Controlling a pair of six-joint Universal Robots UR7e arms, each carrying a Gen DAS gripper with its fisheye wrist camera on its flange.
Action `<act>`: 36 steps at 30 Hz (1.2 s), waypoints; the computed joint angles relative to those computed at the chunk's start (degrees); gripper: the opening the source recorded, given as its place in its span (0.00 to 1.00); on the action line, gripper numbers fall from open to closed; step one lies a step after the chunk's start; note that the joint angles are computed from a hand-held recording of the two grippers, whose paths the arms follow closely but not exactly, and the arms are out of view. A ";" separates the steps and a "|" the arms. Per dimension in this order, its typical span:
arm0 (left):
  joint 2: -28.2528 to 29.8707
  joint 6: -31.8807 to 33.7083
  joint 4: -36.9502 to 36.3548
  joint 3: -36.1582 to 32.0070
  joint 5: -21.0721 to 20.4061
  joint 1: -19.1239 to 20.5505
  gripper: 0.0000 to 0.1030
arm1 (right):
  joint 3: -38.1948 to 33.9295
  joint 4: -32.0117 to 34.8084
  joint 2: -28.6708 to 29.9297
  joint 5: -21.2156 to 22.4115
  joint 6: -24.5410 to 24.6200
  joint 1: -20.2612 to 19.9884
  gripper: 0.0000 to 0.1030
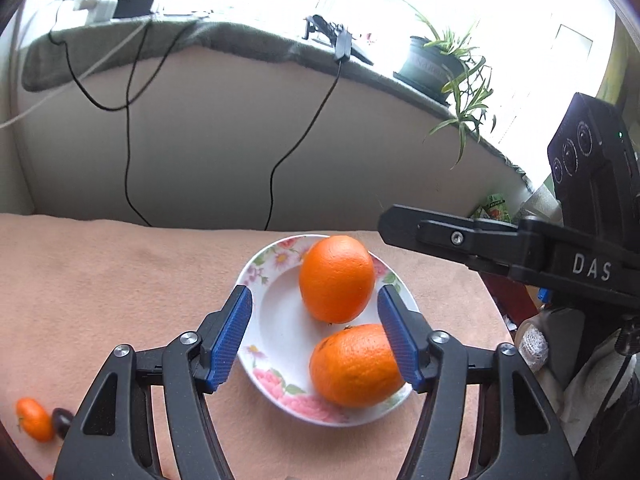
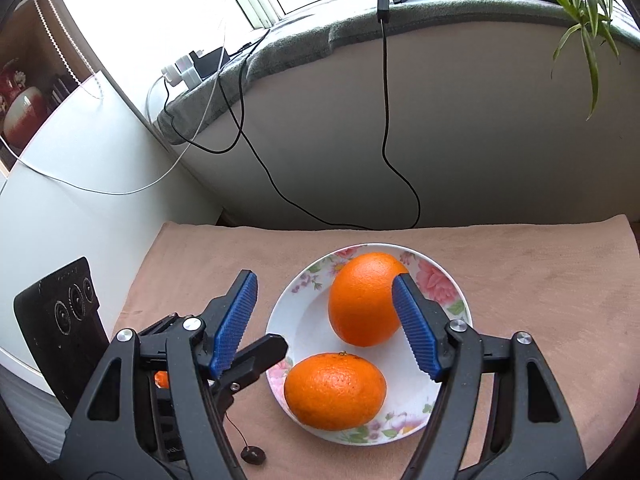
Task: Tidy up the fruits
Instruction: 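Lower the orange beside the first one and open the right gripper, then move the right gripper back toward the dark red cherry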
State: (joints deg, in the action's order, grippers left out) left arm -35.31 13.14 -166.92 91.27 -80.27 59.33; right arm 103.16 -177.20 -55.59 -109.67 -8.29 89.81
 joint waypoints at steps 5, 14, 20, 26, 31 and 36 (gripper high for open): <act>-3.34 2.07 -4.07 4.41 1.64 -0.16 0.66 | 2.68 -3.38 -1.07 -3.45 -2.03 2.17 0.71; -9.34 4.54 -10.03 11.59 5.52 -0.34 0.68 | 8.80 -13.64 -1.34 -7.70 -9.26 5.76 0.71; -13.30 7.31 -14.57 16.81 8.67 0.14 0.74 | 12.16 -16.36 -1.04 -7.69 -11.49 7.49 0.79; -17.17 9.42 -17.64 21.85 11.38 1.21 0.77 | 14.68 -21.01 0.02 -9.72 -13.35 9.36 0.82; -19.84 8.28 -17.88 24.93 12.80 3.10 0.77 | 17.28 -23.65 0.22 -8.68 -12.43 9.54 0.82; -21.87 6.32 -18.39 27.79 12.54 5.59 0.77 | 19.12 -26.58 1.96 -9.68 -12.82 10.00 0.82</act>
State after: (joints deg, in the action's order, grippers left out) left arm -57.18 19.46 -185.30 119.07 -67.74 64.92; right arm 122.27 -203.78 -53.63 -119.35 -21.11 99.81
